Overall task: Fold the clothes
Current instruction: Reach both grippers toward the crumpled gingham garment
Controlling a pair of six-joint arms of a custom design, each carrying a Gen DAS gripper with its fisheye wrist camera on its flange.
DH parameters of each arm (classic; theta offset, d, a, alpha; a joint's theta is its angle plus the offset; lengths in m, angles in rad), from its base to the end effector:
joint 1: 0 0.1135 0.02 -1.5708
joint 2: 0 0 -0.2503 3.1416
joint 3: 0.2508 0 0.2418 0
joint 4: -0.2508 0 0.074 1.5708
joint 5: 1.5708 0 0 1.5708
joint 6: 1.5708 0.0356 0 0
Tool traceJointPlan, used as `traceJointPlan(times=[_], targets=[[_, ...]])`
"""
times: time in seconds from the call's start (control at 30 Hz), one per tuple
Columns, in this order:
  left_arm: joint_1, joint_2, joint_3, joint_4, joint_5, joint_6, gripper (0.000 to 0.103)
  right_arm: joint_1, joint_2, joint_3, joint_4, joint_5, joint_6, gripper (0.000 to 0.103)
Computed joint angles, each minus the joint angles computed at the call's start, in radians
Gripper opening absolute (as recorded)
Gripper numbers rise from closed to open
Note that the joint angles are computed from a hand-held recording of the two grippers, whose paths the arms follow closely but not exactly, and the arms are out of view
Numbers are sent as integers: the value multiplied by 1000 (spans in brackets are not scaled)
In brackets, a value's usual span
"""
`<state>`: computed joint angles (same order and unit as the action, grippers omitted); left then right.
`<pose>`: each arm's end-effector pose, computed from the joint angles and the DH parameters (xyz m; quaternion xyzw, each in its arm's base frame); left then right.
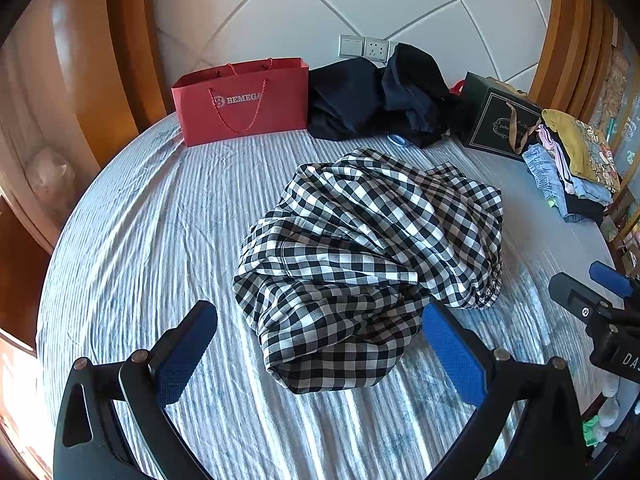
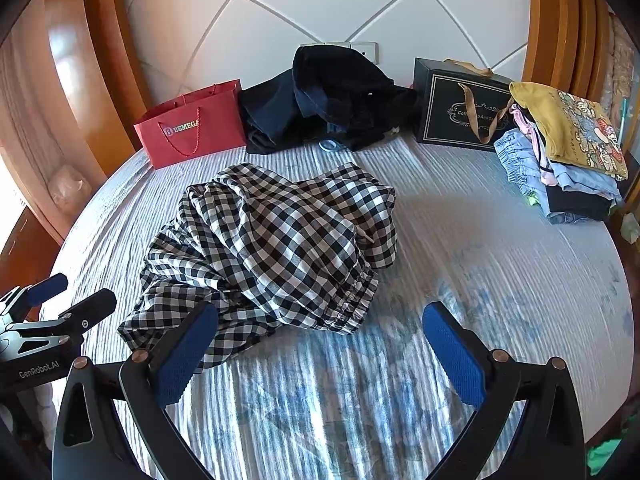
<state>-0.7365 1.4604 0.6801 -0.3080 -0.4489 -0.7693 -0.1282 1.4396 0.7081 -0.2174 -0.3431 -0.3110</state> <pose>0.1958 -0.1567 0.1462 -0.0687 0.9457 -0.0016 0.3177 0.2637 -0.0219 0.1624 -0.1376 0.9294 0.0929 0.3296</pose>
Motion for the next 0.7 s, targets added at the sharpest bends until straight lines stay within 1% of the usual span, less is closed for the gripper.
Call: traceJointPlan(times=[0.2,0.33,0.4,0.53,0.7], targets=[[33,29,-17,46,33,15,103,6,43,19,10,7,0,103],[97,120,-31,168,80,85,103,9,98,40,37,5,-1,103],[149,211,-20,247,126,136,103,10,154,70,51,-1,-2,103],[229,402,18,388,201,195,103,36,289,143,70,16,-4,103],[282,628,101,498,272,230,103,82,450,227,108,58,-2,103]])
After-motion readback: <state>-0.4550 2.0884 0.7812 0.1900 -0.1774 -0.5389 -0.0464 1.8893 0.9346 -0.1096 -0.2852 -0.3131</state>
